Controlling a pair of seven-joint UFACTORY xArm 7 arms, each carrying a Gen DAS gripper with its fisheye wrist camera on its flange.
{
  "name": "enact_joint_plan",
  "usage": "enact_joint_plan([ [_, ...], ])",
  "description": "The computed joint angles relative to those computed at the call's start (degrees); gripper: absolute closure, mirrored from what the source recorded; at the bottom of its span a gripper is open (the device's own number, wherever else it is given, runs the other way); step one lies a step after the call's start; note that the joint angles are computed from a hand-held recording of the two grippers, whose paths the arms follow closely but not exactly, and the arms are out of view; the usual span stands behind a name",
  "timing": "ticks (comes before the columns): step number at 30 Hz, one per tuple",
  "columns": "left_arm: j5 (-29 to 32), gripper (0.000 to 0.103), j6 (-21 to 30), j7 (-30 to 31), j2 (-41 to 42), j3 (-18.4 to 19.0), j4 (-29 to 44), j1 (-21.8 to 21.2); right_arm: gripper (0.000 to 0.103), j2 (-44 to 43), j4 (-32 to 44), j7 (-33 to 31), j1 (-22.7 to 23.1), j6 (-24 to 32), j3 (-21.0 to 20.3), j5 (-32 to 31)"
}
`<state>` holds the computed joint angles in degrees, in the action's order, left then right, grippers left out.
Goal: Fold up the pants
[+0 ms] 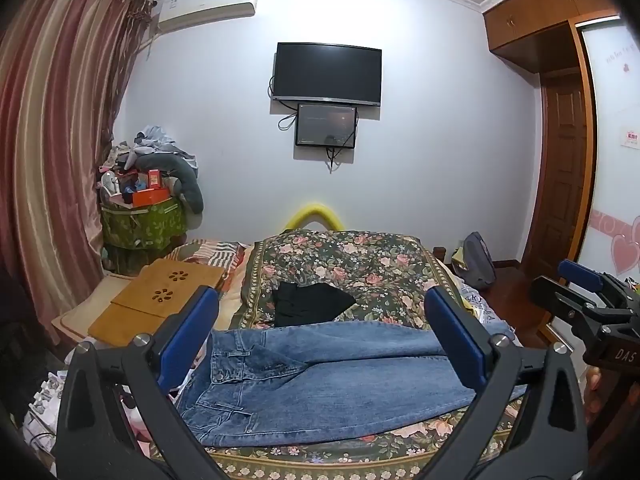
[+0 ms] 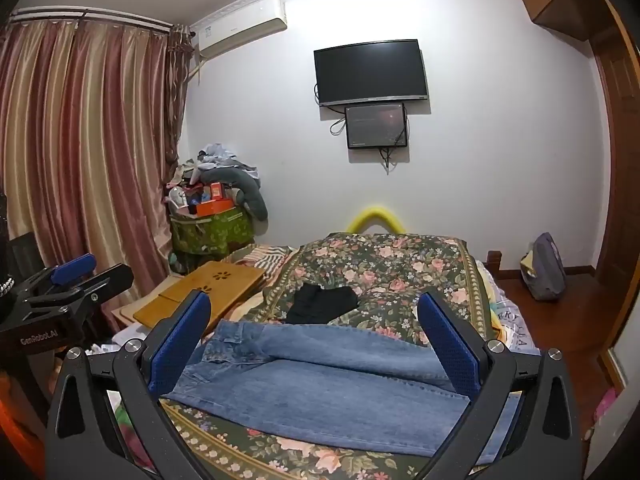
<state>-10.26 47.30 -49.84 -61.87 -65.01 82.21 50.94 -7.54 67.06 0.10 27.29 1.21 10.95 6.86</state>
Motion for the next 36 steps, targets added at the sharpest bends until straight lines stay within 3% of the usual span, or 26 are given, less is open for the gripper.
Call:
enact_joint_plan([
  [17,0.06,0.000,0.37,0.77,-0.03,0.18,0.47,0.09,0.000,-0.53,-0.24,4.43,-2.26,0.26,1.33,-4.43],
  [36,-0.61,0.000,0.68,1.30,-0.06,0.15,0.75,0.37,0.000,-0.62,-0.35,4.30,-1.96,0.61,0.76,-4.23],
])
